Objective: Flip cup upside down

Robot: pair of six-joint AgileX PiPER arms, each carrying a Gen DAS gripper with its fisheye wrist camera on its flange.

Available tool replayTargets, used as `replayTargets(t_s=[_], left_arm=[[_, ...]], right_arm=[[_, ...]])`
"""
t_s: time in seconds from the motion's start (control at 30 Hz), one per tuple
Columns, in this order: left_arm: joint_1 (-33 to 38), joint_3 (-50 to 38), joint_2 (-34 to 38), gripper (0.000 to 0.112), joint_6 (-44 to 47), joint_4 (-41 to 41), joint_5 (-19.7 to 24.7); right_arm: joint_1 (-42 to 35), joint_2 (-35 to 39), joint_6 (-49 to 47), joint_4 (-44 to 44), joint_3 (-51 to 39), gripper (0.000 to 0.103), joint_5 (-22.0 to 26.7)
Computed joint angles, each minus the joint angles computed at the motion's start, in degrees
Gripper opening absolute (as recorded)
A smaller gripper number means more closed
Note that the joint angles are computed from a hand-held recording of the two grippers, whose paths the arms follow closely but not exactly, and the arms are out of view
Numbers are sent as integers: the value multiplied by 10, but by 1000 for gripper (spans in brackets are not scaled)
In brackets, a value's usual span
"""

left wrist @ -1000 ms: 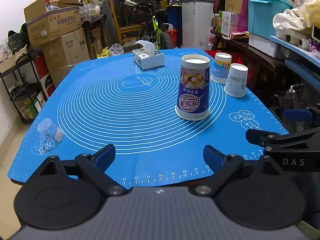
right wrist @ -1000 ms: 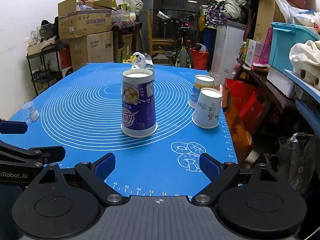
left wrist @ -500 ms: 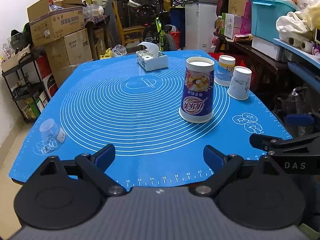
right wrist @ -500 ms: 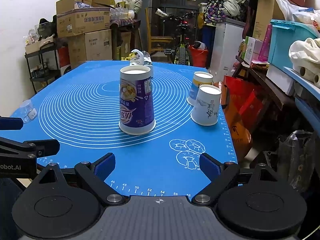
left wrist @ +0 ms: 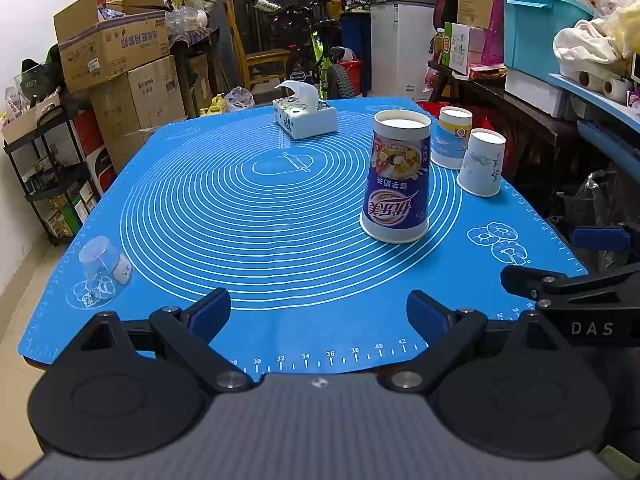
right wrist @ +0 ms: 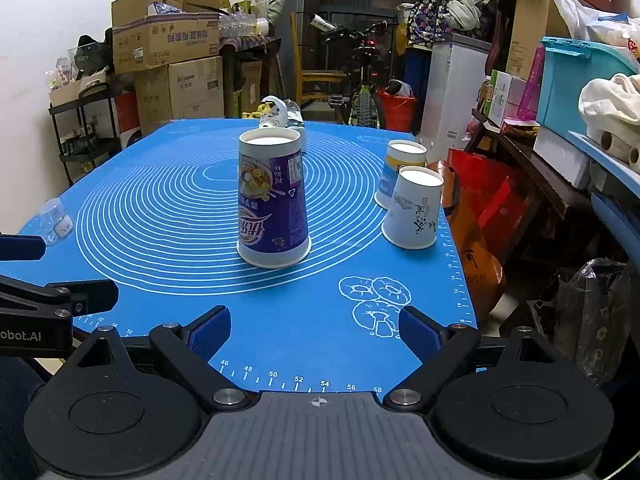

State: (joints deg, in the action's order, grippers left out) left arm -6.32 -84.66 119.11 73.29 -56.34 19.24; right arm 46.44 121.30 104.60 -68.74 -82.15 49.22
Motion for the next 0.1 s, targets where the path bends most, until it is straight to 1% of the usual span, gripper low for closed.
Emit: replayTargets(t_s=[0.07,0.1], left_arm=[[1,1,0,95,9,-7,0],[1,0,1,98,9,-7,0]], right_arm=[[-1,1,1,-1,1,92,-2],[-2,1,0,0,0,92,-3]])
